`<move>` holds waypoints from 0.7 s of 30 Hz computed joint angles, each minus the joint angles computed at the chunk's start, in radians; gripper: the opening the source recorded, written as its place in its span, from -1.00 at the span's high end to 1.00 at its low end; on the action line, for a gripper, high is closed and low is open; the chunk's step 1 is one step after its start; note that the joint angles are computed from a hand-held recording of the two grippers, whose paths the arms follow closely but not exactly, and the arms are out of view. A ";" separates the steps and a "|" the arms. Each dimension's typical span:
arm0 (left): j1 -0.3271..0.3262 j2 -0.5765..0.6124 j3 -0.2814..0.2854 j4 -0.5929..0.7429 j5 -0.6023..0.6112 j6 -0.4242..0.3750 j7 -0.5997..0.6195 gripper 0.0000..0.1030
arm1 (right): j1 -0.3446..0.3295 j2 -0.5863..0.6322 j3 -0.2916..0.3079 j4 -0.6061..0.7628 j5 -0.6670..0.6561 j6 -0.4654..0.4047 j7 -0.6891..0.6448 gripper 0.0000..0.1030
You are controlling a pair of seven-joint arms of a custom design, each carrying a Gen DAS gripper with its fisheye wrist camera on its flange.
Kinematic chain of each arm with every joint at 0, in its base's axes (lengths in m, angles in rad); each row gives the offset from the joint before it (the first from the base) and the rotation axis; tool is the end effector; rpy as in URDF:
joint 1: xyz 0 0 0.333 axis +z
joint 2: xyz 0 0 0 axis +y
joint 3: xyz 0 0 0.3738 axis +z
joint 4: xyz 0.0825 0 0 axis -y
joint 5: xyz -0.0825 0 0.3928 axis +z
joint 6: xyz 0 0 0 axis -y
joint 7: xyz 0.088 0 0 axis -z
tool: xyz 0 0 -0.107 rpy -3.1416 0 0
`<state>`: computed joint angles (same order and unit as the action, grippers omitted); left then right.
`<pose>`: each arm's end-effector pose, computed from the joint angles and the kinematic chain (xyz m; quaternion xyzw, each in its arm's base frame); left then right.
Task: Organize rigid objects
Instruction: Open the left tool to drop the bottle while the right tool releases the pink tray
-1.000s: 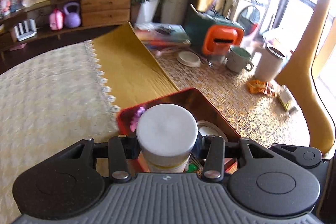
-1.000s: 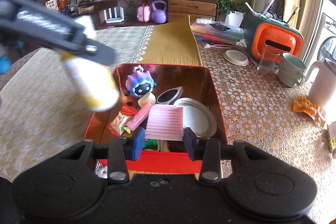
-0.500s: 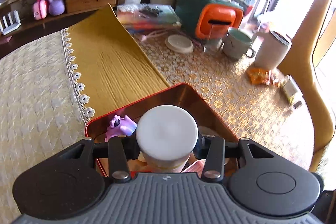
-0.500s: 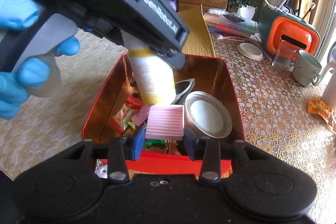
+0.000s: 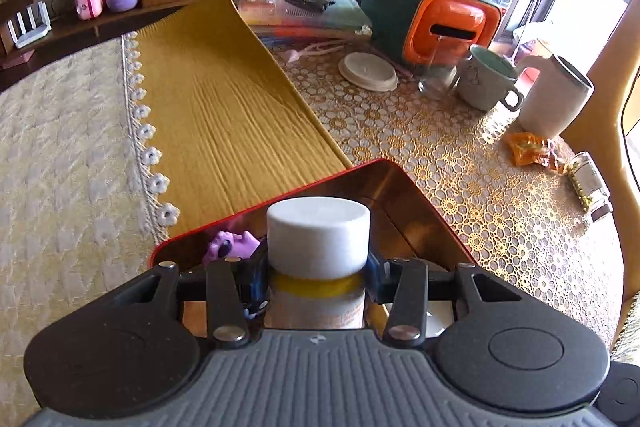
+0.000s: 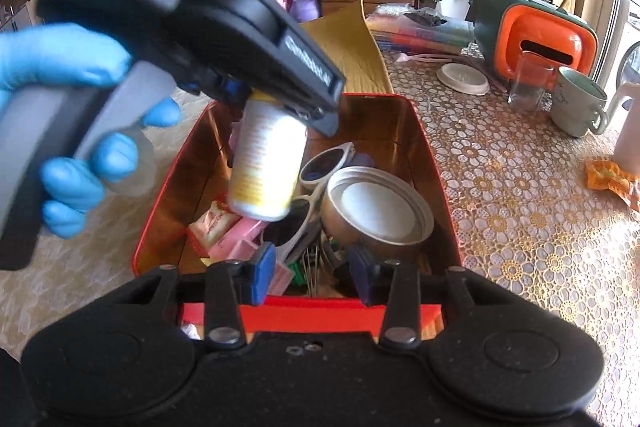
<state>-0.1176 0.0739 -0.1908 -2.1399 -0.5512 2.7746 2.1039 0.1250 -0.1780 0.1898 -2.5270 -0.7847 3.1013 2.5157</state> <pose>0.5804 -0.1583 0.4817 -0.5339 0.7845 -0.2989 0.1012 0.4310 0.2055 0.4596 -0.7045 0.6041 -0.2183 0.3018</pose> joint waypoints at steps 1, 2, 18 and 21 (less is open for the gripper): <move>-0.001 0.003 -0.002 0.001 -0.004 0.006 0.006 0.13 | -0.005 -0.002 0.003 -0.002 -0.006 0.004 0.006 0.21; -0.004 0.007 -0.003 0.002 0.003 0.008 0.004 0.13 | -0.006 -0.004 0.003 -0.004 -0.006 0.007 0.006 0.21; -0.010 -0.081 0.004 -0.079 -0.099 0.031 0.164 -0.26 | 0.019 -0.026 -0.011 -0.016 0.108 -0.011 -0.011 0.05; -0.013 -0.117 0.021 -0.101 -0.147 0.020 0.206 -0.27 | 0.029 -0.041 -0.022 -0.025 0.146 -0.011 -0.022 0.03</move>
<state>-0.1304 -0.0432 -0.1701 -2.2405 -0.6982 2.7948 2.3101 0.1537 -0.2188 0.1674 -2.5523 -0.6383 3.0907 2.4932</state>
